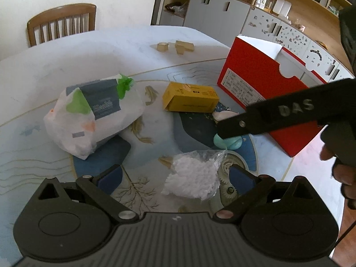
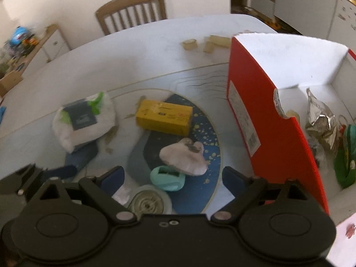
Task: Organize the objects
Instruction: 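Move both open grippers back to the items on the tray, then grasp the clear bag of white beads with left gripper while right gripper grasps white plush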
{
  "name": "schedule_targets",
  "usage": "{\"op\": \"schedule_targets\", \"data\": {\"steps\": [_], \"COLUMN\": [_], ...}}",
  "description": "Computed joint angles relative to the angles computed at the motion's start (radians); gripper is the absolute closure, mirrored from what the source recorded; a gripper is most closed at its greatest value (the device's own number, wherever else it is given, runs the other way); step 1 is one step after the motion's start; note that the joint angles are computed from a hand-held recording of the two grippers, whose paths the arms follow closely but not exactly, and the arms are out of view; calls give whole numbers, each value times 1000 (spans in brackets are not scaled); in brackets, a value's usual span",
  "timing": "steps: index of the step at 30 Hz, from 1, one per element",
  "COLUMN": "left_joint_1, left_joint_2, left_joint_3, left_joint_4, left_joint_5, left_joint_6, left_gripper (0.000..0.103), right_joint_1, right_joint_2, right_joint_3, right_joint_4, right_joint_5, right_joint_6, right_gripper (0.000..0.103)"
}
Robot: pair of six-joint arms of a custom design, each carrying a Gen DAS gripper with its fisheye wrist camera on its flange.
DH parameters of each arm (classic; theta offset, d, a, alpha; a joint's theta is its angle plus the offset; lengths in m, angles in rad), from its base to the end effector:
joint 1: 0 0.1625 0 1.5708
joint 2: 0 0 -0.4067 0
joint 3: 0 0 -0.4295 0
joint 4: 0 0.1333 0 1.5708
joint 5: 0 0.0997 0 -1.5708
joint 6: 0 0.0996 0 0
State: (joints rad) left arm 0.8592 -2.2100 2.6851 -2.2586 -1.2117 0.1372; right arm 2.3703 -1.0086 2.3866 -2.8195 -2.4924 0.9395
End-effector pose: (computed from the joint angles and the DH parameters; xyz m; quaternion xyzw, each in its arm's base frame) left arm -0.0400 -0.3041 0.2223 0.3856 0.8994 -0.1505 0.1407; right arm 0.3174 -0.2333 0.0125 -0.0339 -0.8936 0.3017 0.3305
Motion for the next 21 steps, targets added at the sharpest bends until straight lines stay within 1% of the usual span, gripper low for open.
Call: {"op": "schedule_targets", "data": {"steps": [2,6,8,10,12,14,16,18,21], "left_joint_1": [8,10,20,33,48,64,55,52,43], "left_joint_2": [14,21,32,45,61,73,71,73,70], "left_joint_3": [-3,-3,-9,-18,-31,-44,-44,-47,-44], "left_joint_4": [-12,-22,-28,-32,-27,-12,-4,7,18], "left_joint_5": [-10,-19,-32,-49,-73,-98,-89,-96,-96], "left_joint_6": [-2,-6,-13,-23,-36,-59,-72,-74,-68], "left_gripper": [1,1,5,7,12,15,21,36,44], "right_joint_1": [-15,-36,-44,-51,-58,-70,-77,-82,-89], "right_joint_2": [7,22,26,24,21,20,21,23,22], "right_joint_3": [-7,-12,-10,-9,-4,-3,-3,-3,-2], "right_joint_4": [18,0,-19,-27,-41,-55,-62,-69,-69], "right_joint_5": [-6,-12,-10,-2,8,21,30,33,41], "right_joint_6": [19,49,63,78,93,92,85,84,83], "right_gripper": [13,17,19,23,25,26,32,37,43]}}
